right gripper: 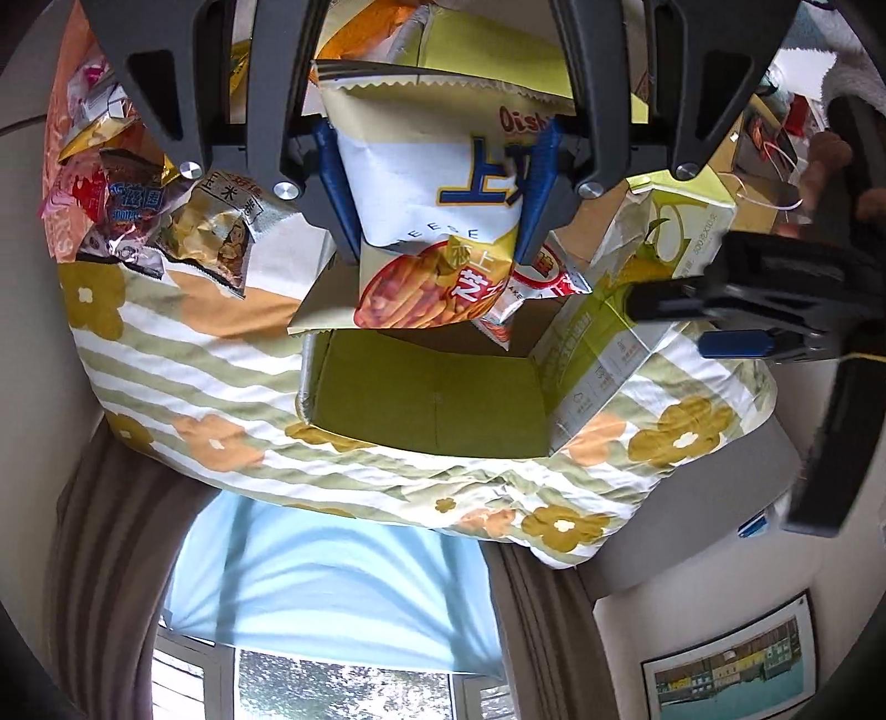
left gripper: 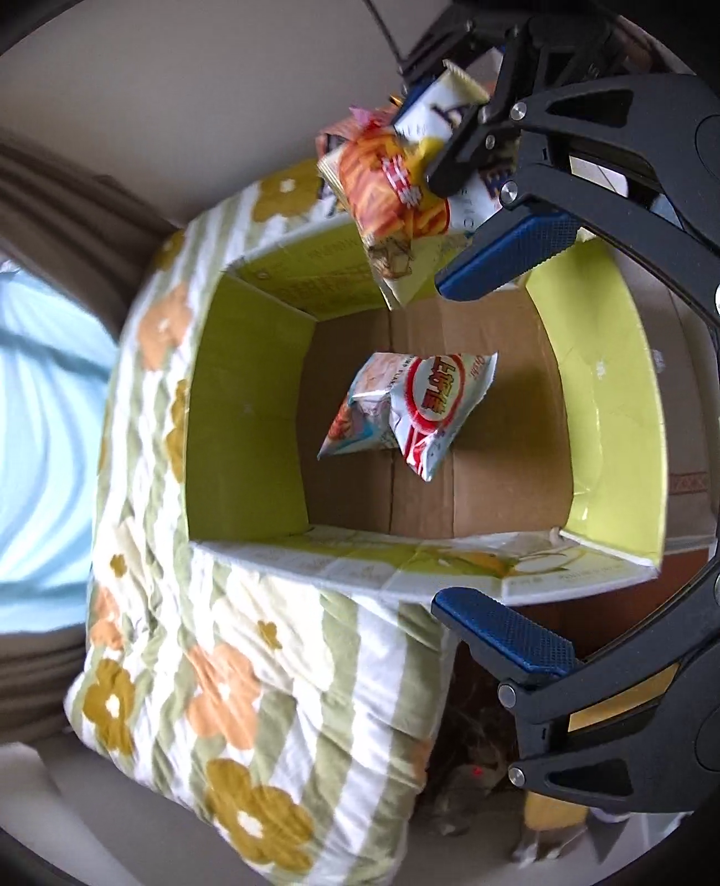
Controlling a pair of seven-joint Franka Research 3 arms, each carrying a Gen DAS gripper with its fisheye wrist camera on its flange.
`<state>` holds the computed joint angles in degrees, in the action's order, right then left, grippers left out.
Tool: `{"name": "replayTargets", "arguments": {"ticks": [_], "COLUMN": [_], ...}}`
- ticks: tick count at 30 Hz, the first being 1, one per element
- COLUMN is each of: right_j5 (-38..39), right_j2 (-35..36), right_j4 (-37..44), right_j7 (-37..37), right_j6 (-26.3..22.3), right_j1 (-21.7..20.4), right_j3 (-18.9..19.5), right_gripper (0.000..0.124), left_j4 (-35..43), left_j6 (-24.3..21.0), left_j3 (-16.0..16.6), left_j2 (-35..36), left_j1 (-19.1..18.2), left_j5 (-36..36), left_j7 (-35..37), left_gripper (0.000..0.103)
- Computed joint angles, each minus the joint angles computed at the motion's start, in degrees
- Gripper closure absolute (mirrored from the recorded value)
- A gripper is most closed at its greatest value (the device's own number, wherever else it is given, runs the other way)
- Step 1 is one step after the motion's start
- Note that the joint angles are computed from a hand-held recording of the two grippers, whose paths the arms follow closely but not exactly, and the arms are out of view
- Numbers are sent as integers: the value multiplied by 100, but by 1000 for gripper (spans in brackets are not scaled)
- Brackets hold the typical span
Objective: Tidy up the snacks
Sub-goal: 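Carry both bags over the cardboard box and open both tools to drop them, then grasp the silver-gold chips bag with the left tool while the right tool grasps the pink candy bag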
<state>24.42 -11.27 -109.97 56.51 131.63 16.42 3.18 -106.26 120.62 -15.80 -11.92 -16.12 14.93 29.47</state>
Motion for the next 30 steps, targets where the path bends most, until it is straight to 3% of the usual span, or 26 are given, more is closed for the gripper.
{"name": "replayTargets", "arguments": {"ticks": [4, 10, 11, 12, 13, 24, 30], "right_j5": [-115, -182, -238, -247, -195, 145, 259], "right_j2": [159, 391, 437, 465, 448, -322, -830], "right_j4": [148, 372, 427, 459, 423, -472, -776], "right_j7": [-7, 209, 286, 308, 276, -11, 174], "right_j6": [-100, -312, -419, -510, -526, -43, 302], "right_j1": [23, 27, 22, 21, 25, 27, -19], "right_j3": [45, 70, 78, 77, 69, 6, -67], "right_gripper": [73, 70, 57, 29, 21, 21, 21], "left_j4": [-302, -110, -103, -116, -136, -28, 64], "left_j6": [39, -515, -530, -531, -530, -624, -420], "left_j3": [-20, -190, -202, -206, -206, -344, -392], "left_j2": [-304, -327, -344, -374, -402, -406, -375], "left_j1": [28, 9, -2, -12, -23, -154, -252], "left_j5": [-8, 397, 441, 469, 481, 707, 894], "left_j7": [-397, -532, -561, -589, -610, -682, -464], "left_gripper": [0, 0, 0, 0, 0, 0, 0]}}
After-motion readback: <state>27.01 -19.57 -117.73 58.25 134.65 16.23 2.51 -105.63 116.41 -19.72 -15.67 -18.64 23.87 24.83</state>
